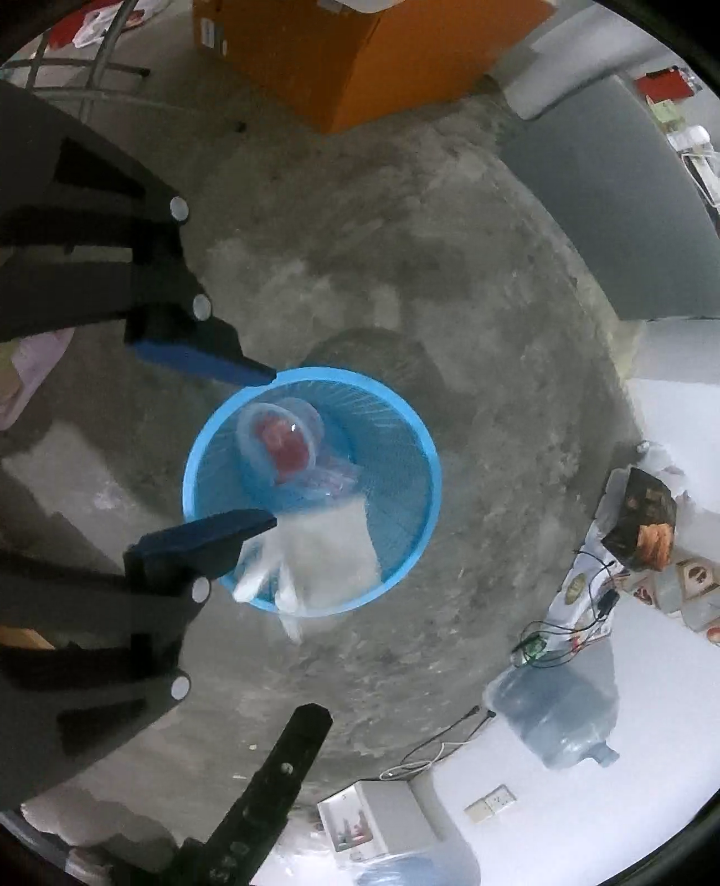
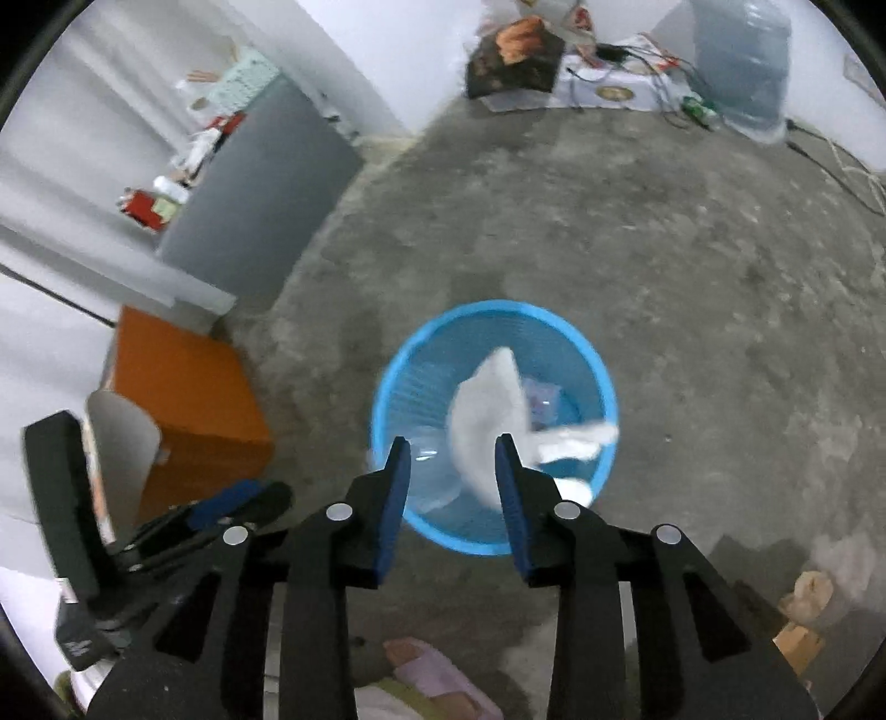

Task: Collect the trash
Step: 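Carry the container and tissue to the wastebasket and release both, then move both tools back over the table toward the pink knit cloth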

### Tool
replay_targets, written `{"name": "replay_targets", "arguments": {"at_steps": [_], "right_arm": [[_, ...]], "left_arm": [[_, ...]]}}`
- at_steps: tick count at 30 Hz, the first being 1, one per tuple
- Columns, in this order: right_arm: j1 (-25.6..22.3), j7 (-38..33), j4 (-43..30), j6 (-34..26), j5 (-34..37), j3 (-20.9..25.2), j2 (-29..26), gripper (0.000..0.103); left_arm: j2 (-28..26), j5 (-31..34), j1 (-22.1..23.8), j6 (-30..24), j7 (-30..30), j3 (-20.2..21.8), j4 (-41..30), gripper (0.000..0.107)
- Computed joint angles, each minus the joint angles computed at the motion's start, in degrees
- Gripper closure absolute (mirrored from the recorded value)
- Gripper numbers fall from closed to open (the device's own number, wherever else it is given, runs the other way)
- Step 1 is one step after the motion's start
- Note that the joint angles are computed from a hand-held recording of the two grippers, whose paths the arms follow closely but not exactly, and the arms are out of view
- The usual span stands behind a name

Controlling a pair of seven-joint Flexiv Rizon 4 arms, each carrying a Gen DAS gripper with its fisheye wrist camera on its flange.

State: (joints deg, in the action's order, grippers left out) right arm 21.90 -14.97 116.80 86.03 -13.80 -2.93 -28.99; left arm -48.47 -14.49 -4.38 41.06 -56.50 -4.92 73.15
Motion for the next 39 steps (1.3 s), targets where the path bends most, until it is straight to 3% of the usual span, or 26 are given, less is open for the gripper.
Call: {"name": "replay_targets", "arguments": {"at_steps": [11,17,21,26,33,39], "right_arm": [[6.42,4.00,3.27,0.57,-6.42,-7.14,4.55,0.071],[9.66,5.22,4.00,0.26,-14.99,-9.84,9.18,0.060],[8.13,2.84,1.59,-3.16,-20.02,-5.97,11.73,0.055],[4.64,-1.56,-2.56,-4.79,-21.10,1.70,12.80,0.049],[3.59,-13.35,-11.14,-6.80,-13.02,11.83,10.53,0.043],[6.57,-23.69,-20.52,-12.09,-7.03,15.82,6.67,0.042]], "left_arm": [[9.74,-7.80,6.19,3.01,10.01,-3.78,9.54,0.060],[18.67,-15.09,10.44,0.24,16.51,-3.13,16.49,0.057],[24.86,-22.05,13.79,-2.84,21.28,-1.42,21.18,0.053],[29.30,-27.32,17.36,-9.14,23.40,2.63,23.23,0.052],[34.46,-34.92,24.25,-13.28,28.90,8.46,25.21,0.052],[34.06,-42.31,31.69,-13.90,32.25,11.77,22.67,0.048]]}}
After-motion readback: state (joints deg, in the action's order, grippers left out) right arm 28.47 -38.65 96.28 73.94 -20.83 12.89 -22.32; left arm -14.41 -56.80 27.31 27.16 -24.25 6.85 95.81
